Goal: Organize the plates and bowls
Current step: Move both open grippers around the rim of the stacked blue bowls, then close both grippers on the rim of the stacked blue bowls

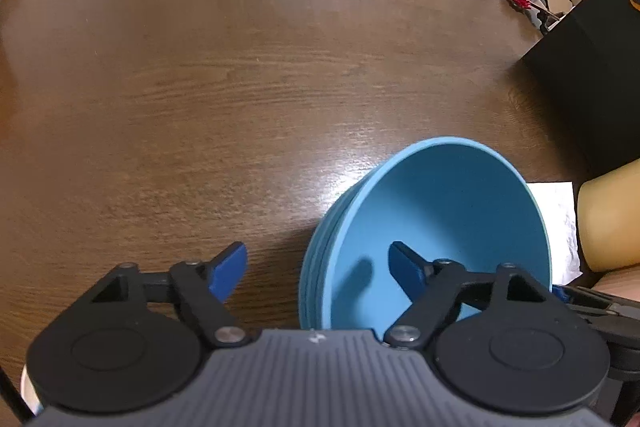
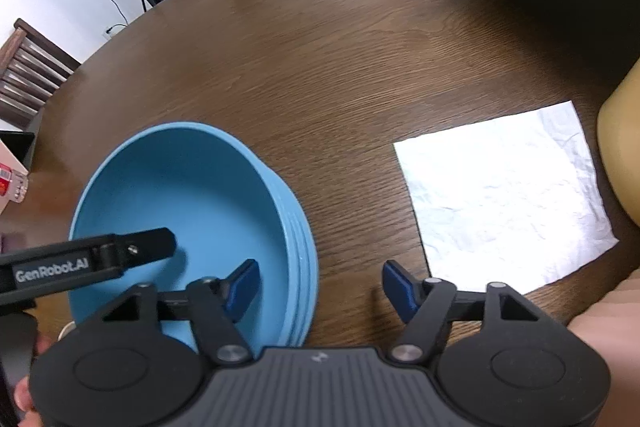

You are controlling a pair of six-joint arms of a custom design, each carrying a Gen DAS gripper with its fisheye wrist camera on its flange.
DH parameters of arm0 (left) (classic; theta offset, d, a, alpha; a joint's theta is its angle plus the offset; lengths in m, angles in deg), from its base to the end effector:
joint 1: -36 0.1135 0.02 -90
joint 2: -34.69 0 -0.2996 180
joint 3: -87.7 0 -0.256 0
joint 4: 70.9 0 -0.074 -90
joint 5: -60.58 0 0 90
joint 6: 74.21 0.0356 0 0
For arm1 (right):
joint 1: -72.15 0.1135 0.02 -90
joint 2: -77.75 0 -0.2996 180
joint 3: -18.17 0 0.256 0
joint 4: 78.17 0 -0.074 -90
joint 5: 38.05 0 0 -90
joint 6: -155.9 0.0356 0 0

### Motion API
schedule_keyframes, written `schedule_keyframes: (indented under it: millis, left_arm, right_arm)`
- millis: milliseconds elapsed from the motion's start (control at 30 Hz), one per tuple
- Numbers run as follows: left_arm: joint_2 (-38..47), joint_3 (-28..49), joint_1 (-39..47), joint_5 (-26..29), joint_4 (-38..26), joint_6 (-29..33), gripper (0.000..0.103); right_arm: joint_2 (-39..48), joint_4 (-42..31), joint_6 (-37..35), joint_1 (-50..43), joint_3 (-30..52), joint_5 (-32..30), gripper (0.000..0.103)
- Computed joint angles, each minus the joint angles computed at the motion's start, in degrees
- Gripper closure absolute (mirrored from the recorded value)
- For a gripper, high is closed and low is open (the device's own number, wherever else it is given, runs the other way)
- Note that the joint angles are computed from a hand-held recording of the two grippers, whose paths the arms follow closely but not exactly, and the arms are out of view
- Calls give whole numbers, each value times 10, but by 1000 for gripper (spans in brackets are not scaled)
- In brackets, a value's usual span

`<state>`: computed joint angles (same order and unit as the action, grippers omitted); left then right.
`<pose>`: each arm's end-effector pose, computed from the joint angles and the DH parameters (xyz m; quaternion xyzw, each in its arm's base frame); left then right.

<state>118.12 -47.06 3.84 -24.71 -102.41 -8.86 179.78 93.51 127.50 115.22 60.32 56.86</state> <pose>0.1888 -0.1222 0.1502 0.0716 0.9809 -0.1193 0.1356 0.1859 0.1696 0.0834 0.1659 0.9670 0.1238 0.1487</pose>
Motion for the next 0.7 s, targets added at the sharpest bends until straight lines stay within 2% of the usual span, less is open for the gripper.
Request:
schedule_keyframes:
  millis: [167,367,700]
  left_arm:
    - [18,-6,15,32,17,-6,41]
    - [21,-18,28,70,35,-13,60]
    - [-5,-40,32,69,43,-28,60]
  right_arm:
    - [12,50,-6,-11,-14,-20,52]
    - [35,118,-3,-21,-33,-48,69]
    - [39,188,10,-24,-71,-53,71]
